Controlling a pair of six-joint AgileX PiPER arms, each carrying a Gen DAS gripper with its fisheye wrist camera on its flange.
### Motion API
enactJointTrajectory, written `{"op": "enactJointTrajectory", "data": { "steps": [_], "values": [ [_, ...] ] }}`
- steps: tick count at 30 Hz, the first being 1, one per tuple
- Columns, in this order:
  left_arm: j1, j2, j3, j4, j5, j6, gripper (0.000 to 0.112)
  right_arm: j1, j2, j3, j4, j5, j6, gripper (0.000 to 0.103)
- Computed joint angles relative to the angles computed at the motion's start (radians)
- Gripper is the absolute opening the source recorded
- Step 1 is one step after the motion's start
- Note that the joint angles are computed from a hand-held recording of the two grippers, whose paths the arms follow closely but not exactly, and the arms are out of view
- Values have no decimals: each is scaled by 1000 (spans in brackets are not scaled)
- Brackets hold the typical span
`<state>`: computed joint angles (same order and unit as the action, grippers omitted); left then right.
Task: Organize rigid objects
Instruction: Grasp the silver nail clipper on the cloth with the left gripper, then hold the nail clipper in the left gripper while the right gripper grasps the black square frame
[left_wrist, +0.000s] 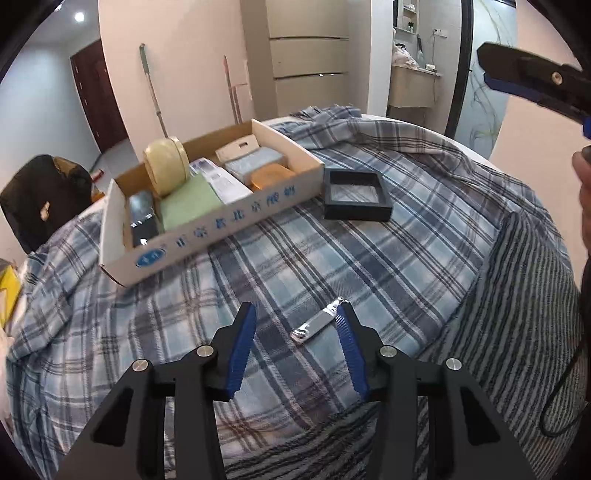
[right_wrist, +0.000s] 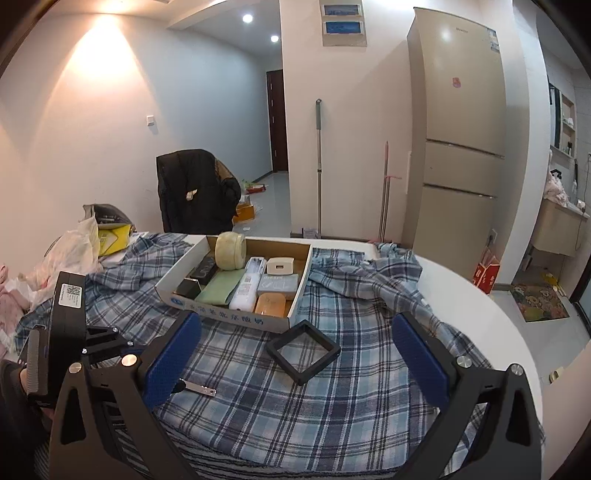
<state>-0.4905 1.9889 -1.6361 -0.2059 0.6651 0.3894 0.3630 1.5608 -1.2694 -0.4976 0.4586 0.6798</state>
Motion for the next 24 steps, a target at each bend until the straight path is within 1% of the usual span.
{"op": "enactJointTrajectory", "data": {
  "steps": [1, 3, 5, 8, 10, 12, 14, 16, 17, 19, 20, 21, 24],
  "values": [
    [2, 1, -1, -20, 6, 21, 49, -7, 6, 0, 29, -5, -22, 103],
    [-2, 10, -20, -8, 26, 22, 49, -23, 17, -1, 93, -15, -78, 103],
    [-10, 41, -67, 15, 71, 31, 49, -37, 25, -1, 147, -21, -130, 103],
    [-21, 95, -146, 32, 145, 67, 49, -51, 34, -2, 184, -22, -166, 103],
    [-28, 122, -183, 58, 173, 53, 49, -58, 34, 2, 191, -28, -170, 103],
    [-24, 153, -230, 52, 218, 42, 49, -70, 30, 9, 218, -38, -192, 103],
    [-13, 172, -258, 29, 248, 39, 48, -80, 27, 13, 242, -41, -212, 103],
    [-5, 176, -263, 12, 253, 38, 37, -88, 29, 10, 266, -41, -233, 103],
    [-2, 177, -265, 5, 253, 35, 35, -91, 32, 8, 276, -41, -243, 103],
    [1, 174, -261, -4, 249, 35, 23, -92, 41, 0, 279, -34, -246, 103],
    [2, 173, -258, -7, 248, 36, 19, -92, 47, -5, 278, -30, -244, 103],
    [3, 169, -253, -12, 245, 40, 11, -92, 51, -7, 277, -27, -243, 103],
    [3, 140, -207, -10, 193, 29, 10, -93, 62, -16, 268, -17, -231, 103]
  ]
}}
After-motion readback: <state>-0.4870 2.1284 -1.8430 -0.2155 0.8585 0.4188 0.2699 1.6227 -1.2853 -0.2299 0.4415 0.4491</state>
